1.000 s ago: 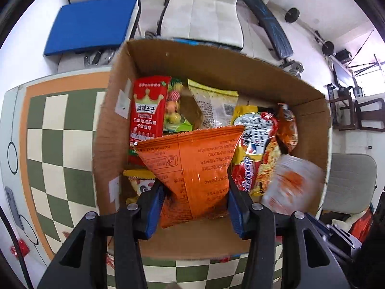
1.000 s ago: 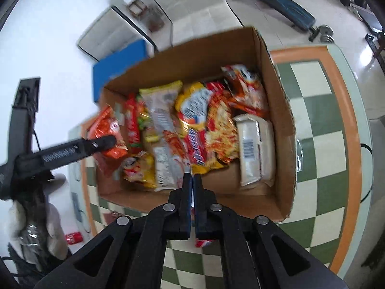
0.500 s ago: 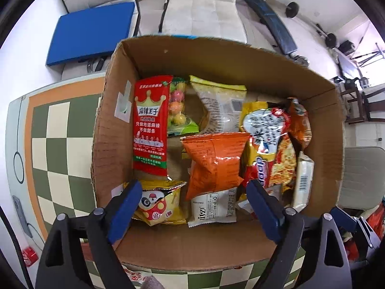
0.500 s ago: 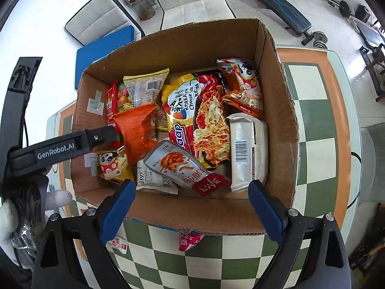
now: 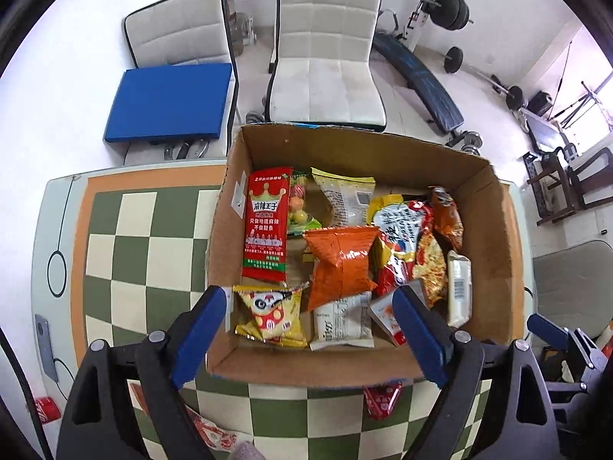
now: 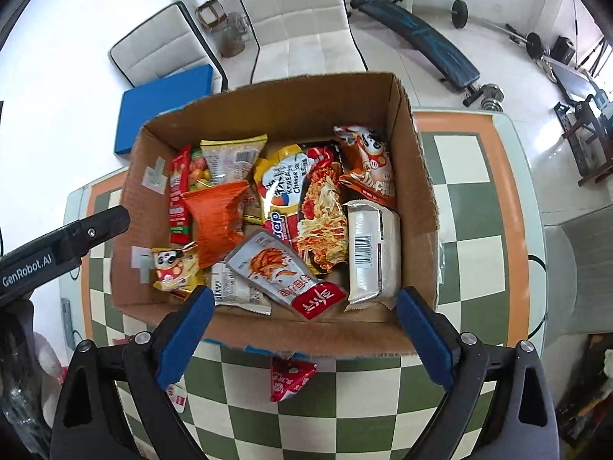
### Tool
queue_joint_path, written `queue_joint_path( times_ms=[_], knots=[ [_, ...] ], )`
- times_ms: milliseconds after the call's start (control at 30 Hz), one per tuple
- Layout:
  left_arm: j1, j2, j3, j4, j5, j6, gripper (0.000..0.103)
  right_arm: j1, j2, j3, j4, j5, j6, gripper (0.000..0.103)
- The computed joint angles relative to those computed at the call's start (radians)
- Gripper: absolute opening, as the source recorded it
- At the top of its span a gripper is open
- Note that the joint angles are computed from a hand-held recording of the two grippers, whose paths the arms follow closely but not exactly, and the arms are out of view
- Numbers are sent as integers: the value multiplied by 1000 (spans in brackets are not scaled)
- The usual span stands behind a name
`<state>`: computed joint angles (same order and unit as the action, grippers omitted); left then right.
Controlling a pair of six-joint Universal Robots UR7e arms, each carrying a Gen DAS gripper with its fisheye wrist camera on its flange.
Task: Organize snacks
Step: 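Grasp the red meat-strip pouch with the left tool while the right grasps the small red candy bag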
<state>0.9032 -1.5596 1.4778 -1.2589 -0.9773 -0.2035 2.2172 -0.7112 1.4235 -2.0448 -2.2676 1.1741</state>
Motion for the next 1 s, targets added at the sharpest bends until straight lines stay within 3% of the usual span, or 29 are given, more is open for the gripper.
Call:
queue_joint_path(
  times_ms=[367, 600, 733, 867, 1000],
  knots=[
    [-108, -120, -25, 77, -13, -65, 89, 114, -3, -67, 135, -103, 70, 98],
    [-169, -164, -60, 148, -5, -141, 89, 173, -28, -68, 109, -117, 85, 98],
    [-195, -208, -61, 219, 55, -241, 89, 187, -43, -44, 71, -87, 95, 98],
    [-162, -261, -44, 321, 87, -360, 89, 171, -55, 31, -10, 11, 101, 98],
    [-27, -292, -16, 396, 68, -429, 89, 140, -42, 115, -84, 91, 111, 98]
  ],
)
